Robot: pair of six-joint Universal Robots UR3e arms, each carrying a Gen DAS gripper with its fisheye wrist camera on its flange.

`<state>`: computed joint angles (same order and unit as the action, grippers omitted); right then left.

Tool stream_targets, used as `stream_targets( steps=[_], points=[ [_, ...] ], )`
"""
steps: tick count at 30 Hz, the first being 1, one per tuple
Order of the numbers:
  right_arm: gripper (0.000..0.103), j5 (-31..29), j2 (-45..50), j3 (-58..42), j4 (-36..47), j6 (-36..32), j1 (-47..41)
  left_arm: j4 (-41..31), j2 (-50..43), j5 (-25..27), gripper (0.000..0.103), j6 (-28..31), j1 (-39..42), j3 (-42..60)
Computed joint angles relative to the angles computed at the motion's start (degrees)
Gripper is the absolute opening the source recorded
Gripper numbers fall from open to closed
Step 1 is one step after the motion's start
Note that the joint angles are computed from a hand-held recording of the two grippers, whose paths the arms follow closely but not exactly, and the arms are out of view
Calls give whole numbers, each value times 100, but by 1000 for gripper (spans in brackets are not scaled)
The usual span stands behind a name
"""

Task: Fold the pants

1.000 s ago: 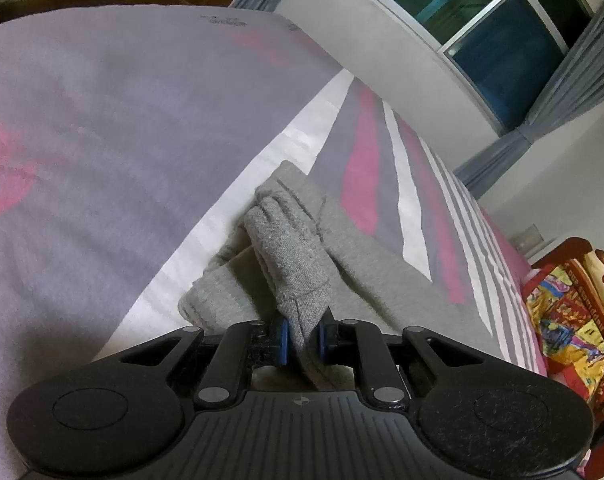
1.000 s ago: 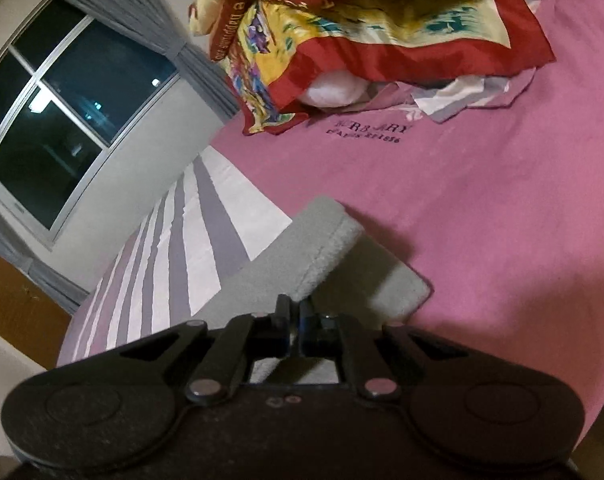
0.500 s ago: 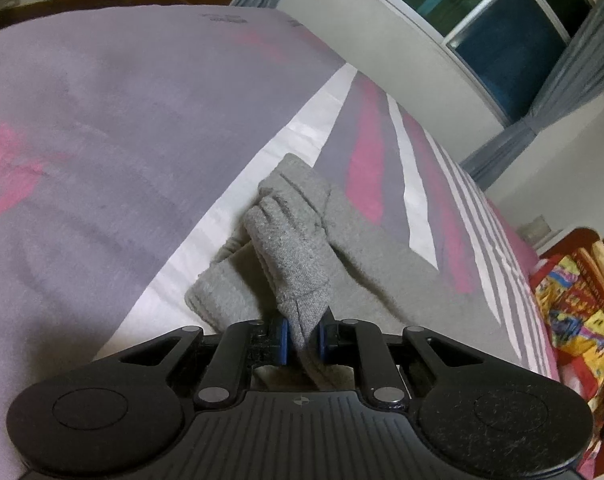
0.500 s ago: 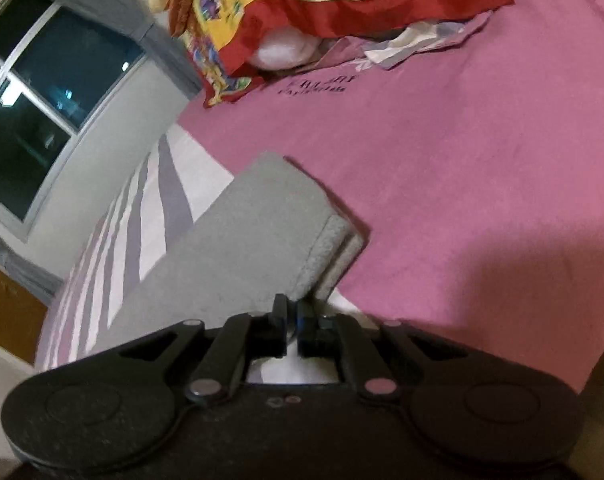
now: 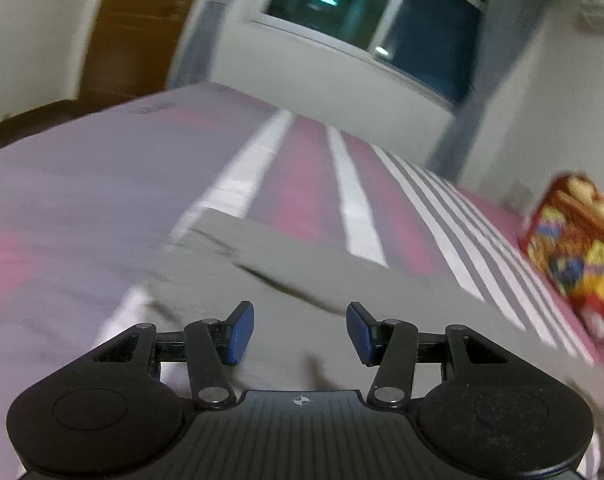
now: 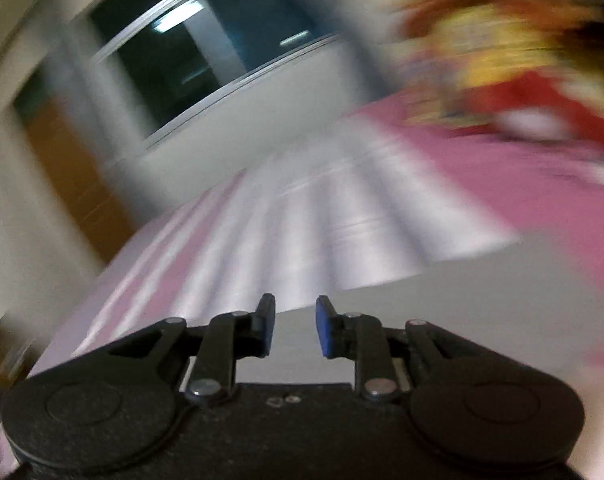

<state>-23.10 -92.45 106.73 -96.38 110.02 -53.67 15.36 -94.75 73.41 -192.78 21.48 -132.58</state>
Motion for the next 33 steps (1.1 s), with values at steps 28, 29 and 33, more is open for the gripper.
stream_targets(
  steps=[28,29,33],
  points=[
    [30,-2894,4404,-3772,-5441,5133,5684,-2702,-2547,579,77,166,-774,4457],
    [30,-2850,4546,-4035,-5410,5126,5671,-2940,-2702,761,77,185,-817,4705],
    [25,-3452,5383,-5786,-3781,5120,5731,-3349,-3067,842,77,558,-854,5085]
  ],
)
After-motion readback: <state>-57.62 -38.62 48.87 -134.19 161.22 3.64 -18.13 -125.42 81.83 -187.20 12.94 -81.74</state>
